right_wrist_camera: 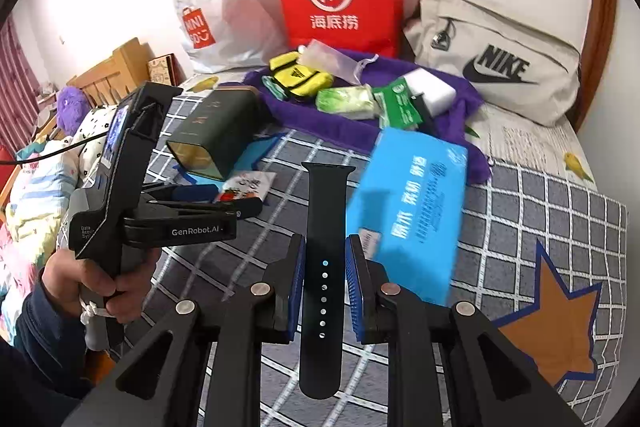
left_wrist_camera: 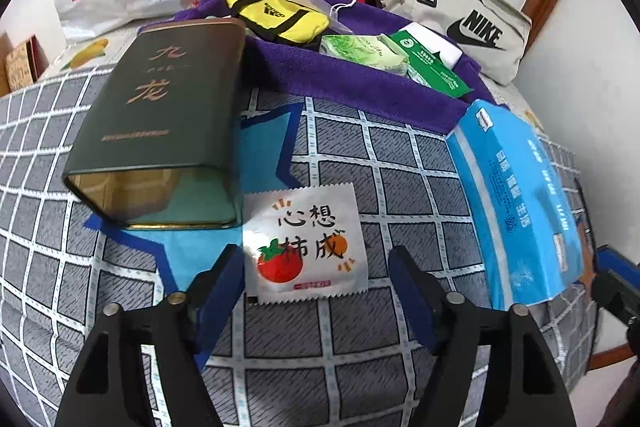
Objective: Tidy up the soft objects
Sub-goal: 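Lift the strap with the right gripper while the left grasps the persimmon snack packet, then carry the snack packet with the left gripper while the right carries the strap to the towel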
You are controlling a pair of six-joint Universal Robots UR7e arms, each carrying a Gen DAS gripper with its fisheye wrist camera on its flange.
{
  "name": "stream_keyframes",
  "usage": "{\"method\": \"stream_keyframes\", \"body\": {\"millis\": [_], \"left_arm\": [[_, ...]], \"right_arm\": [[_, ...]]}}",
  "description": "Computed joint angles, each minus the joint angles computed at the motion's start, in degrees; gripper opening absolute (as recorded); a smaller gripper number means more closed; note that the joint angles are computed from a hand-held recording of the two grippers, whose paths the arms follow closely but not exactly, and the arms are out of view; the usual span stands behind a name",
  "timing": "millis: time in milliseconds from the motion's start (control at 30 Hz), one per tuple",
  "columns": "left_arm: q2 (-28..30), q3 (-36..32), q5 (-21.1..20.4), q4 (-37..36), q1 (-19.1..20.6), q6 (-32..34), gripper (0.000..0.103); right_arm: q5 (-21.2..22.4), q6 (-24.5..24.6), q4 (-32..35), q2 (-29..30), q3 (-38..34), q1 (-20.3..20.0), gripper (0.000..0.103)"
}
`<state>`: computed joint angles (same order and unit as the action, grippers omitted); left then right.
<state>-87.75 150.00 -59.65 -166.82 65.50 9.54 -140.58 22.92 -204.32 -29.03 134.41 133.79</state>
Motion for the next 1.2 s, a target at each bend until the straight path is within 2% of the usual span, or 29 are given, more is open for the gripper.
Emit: {"method": "stream_keyframes", "body": {"millis": [100,233,300,367,500,567,867,1200], "left_arm": [[2.6,1.3,4.0,-3.7,-2.3,-0.6,0.074],[3.6,2.0,5.5,-5.7,-3.1,-0.8,0.073],[4.0,2.4,6.1,-7.0,-3.3,0.1,0.065],[4.3,2.6,7.0,-7.7,-3.6,0.5,0.061],[3.1,2.8,6.2,-6.6,-3.5,1.7,0.047],[1.9,2.7,4.8,-4.7,-3.4,2.0,0.044],[-3.9,2.0,-1.3,3.5,-2.1,2.2,0.041],[-12.3,2.1,-2.4,10.9,-5.9,2.0,0.041]], "right_arm": [[0.0,-0.8,-1.9,0.0,0.5,-0.3,0.02],[0.5,-1.9,-3.8,0.1,1.0,-0.6,0.02],[1.0,-2.3,-4.1,0.2,1.1,-0.8,0.02],[1.3,-2.5,-4.4,0.4,1.1,-0.9,0.02],[1.8,-2.2,-4.5,0.7,1.3,-1.0,0.02],[1.7,-1.8,-4.4,0.8,1.3,-0.9,0.02],[-1.0,1.4,-1.8,-0.1,1.5,0.1,0.02],[-4.5,3.7,0.7,-2.5,1.6,0.9,0.02]]}}
